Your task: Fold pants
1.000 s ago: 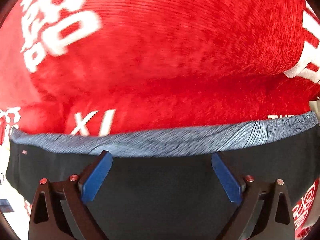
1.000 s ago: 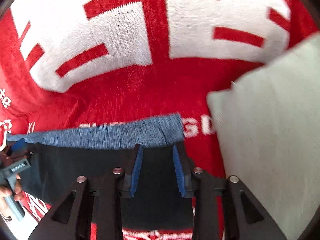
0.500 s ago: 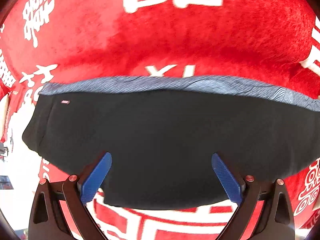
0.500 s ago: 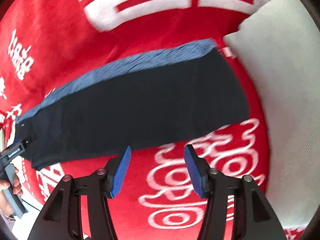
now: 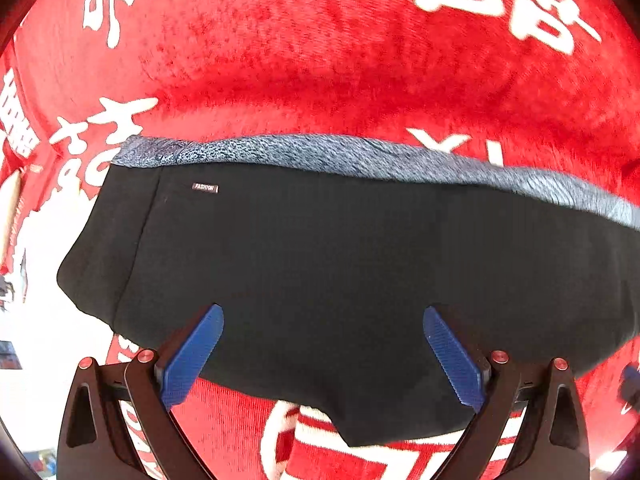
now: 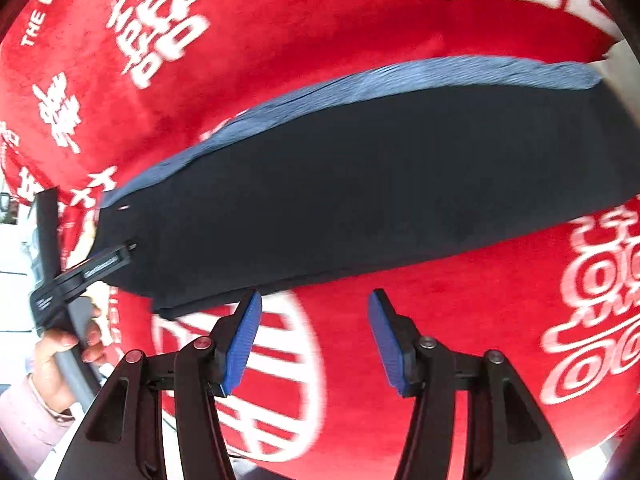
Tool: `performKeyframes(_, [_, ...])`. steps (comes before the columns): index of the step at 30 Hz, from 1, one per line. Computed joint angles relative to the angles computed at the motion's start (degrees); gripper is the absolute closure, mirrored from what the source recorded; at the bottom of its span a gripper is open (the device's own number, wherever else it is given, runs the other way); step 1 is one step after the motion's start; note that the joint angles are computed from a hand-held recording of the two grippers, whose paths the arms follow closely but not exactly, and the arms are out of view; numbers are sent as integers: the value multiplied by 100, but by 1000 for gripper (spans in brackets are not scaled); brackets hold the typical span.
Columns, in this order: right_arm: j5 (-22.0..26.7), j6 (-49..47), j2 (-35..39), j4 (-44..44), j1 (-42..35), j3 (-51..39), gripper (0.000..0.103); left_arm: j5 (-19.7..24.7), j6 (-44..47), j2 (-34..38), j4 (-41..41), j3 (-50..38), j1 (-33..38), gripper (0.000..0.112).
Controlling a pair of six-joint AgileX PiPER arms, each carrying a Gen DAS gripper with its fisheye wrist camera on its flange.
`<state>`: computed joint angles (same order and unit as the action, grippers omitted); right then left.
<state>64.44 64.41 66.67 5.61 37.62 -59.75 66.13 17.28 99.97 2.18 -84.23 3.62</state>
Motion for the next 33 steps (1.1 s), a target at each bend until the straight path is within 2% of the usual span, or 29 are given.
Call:
performKeyframes(2, [-223, 364, 383, -163, 326, -173, 44, -33, 126, 184, -152, -234, -8, 11])
performKeyframes(5, [-366, 633, 816, -433, 554, -487, 44, -325, 257, 388, -129, -424, -147, 11])
performKeyframes(10, [-600, -193, 1709, -860, -170, -1222, 45, -503, 290, 864, -97, -927, 35, 11])
performKeyframes(13, [-872, -490, 2409, -870, -727, -1623, 61, -541, 416, 1073, -30, -1071, 273, 11])
performKeyframes(15, [-995, -667, 2848, -799, -955, -1787, 61, -632, 583, 1134, 157, -916, 405, 11])
performKeyframes(17, [-824, -926, 3235, -802, -915, -1934, 63, -862, 854, 1054, 298, -524, 560, 11])
performKeyframes(18, [-800, -961, 3218, -1086, -739, -1927, 63, -1015, 1046, 950, 266, -307, 632, 11])
performKeyframes(21, [-93, -1236, 3327, -1332, -322, -2310, 62, -1354, 1637, 596, 255, 259, 759, 11])
performKeyframes(22, [-60, -1262, 3215, -1197, -292, -2225, 61, -1363, 1741, 520, 266, 337, 787, 11])
performKeyframes(24, [-614, -1267, 2584, -467, -299, -1598, 61, -1155, 1996, 484, -2, 234, 952, 11])
performKeyframes(27, [-1986, -1183, 1647, 973, -34, -410, 60, -928, 2020, 574, -298, -65, 1166, 11])
performKeyframes(30, [-3236, -1397, 1524, 2204, 544, 243, 60, -831, 1825, 800, -223, -341, 1203, 11])
performKeyframes(33, [-4033, -1484, 1808, 2767, 952, 423, 60, -785, 1856, 830, -252, -385, 1226, 11])
